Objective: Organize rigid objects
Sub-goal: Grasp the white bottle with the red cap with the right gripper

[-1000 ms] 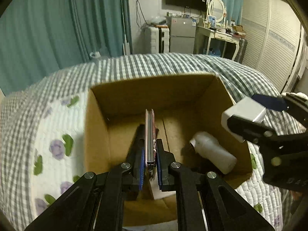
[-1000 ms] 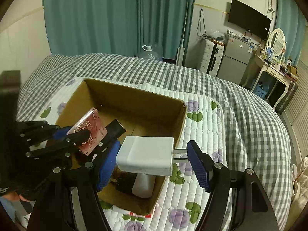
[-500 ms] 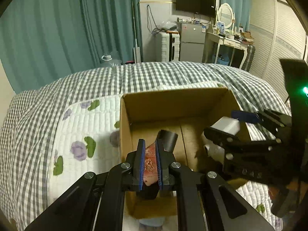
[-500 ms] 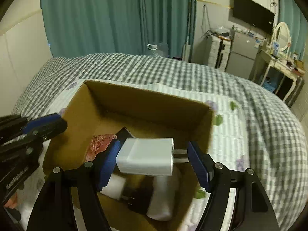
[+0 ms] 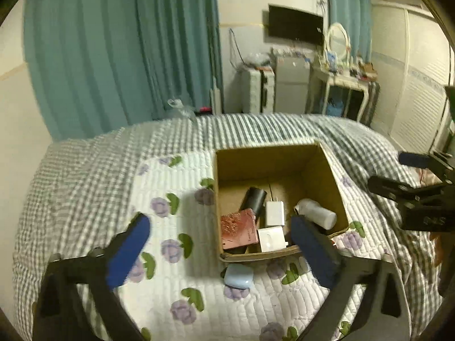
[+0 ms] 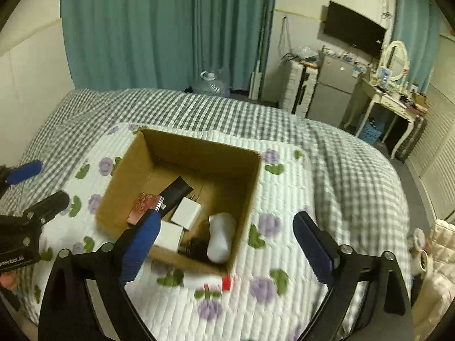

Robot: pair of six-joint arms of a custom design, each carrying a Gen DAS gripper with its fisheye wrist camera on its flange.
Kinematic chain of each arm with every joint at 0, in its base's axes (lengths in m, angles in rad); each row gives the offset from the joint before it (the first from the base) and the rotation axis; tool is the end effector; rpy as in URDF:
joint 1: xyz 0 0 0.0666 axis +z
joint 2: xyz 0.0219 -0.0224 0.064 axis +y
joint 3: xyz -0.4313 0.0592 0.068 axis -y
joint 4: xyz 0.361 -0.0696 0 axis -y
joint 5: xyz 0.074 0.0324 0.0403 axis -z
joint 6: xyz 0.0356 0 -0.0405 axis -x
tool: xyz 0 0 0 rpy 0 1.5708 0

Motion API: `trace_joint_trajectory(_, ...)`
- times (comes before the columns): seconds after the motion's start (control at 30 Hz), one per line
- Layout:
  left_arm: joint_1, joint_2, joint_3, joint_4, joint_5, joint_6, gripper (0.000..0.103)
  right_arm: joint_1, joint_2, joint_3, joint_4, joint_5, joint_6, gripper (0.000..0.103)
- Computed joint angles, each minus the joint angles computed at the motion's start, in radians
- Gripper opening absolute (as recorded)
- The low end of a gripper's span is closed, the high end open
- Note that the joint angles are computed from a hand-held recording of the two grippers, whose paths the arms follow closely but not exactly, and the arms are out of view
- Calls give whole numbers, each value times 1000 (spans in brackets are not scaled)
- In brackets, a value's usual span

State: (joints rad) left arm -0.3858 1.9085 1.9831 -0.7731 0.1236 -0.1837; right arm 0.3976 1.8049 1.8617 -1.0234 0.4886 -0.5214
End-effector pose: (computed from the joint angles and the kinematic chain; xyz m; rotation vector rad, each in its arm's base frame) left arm 0.6213 -0.2575 0.4715 0.7017 2.1639 -0.2469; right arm 0.5674 0.2197 0.4680 0.3327 2.3707 -0.2034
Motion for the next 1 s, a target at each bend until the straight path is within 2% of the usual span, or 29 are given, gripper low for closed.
trace_joint_trajectory(0.07, 4, -41, -52, 31, -5, -4, 103, 25, -36, -22, -7, 24, -12, 103)
trace_joint_trajectory(0.27, 11, -107, -159, 87, -2, -22, 103, 88, -92, -69, -10, 64, -63, 103)
trace_joint_trajectory(0.4, 10, -98, -185, 99, 9, -12, 103, 101, -92, -107, 60, 59, -78, 103)
trace_joint_trajectory(0.5, 12, -68, -189, 102, 12, 1, 103, 107, -75, -136, 112, 87, -58, 103)
trace_joint_trajectory(0.6, 9, -30, -207, 127, -6, -11, 103, 108, -66, -199, 199, 104, -53, 103)
trace_joint_trajectory(0.67, 10, -6, -211, 130, -8, -23, 103, 101, -58, -256, 249, 72, -67, 103)
trace_joint_trajectory(0.87, 7, 92, -176, 98, -34, -28, 103, 52, 19, -332, 225, -40, -108, 103)
trace_joint_trajectory(1.0, -4, 136, -150, 77, -42, -60, 103, 26, 55, -351, 262, -84, -89, 103)
